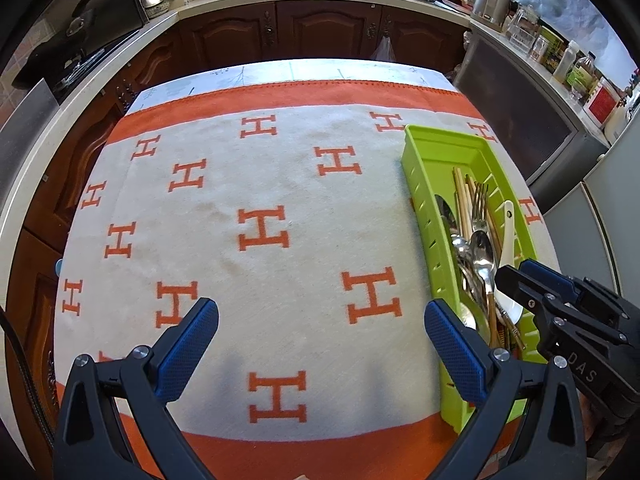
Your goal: Organize utensils
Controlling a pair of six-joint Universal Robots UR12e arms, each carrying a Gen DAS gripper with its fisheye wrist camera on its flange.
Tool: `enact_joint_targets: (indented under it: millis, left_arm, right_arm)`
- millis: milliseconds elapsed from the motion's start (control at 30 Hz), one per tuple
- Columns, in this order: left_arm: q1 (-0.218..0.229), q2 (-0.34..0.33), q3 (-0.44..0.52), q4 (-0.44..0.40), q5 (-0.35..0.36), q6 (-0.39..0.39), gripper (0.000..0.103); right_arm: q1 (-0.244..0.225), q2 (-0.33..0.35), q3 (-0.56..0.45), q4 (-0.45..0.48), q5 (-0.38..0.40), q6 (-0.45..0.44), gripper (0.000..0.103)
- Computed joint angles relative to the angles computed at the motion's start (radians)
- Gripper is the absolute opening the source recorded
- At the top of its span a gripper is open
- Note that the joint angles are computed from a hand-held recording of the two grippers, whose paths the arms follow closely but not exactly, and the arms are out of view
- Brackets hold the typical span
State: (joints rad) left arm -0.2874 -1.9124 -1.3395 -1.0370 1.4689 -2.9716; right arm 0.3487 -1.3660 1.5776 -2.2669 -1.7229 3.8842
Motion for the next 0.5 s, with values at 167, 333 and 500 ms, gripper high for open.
enact_joint_targets:
  millis: [167,333,500]
  left_arm:
    - [0.011,0.027,-0.035,0.034,0.024,0.019,0.102]
    - [0.034,0.067,-0.078,0.098,0.025,0.024,0.102]
    - [0.065,0.104,-0.103,0.141,0.015,0.018,0.102]
  right_arm:
    - [0.029,-0.002,-0.004,0.032,-0.017,0.076,0.036]
    - [0.077,0.009,-0.044,0.024,-0.054,0.104,0.038]
    - [0.124,0.04,-0.117,0.005,-0.094,0.101,0.039]
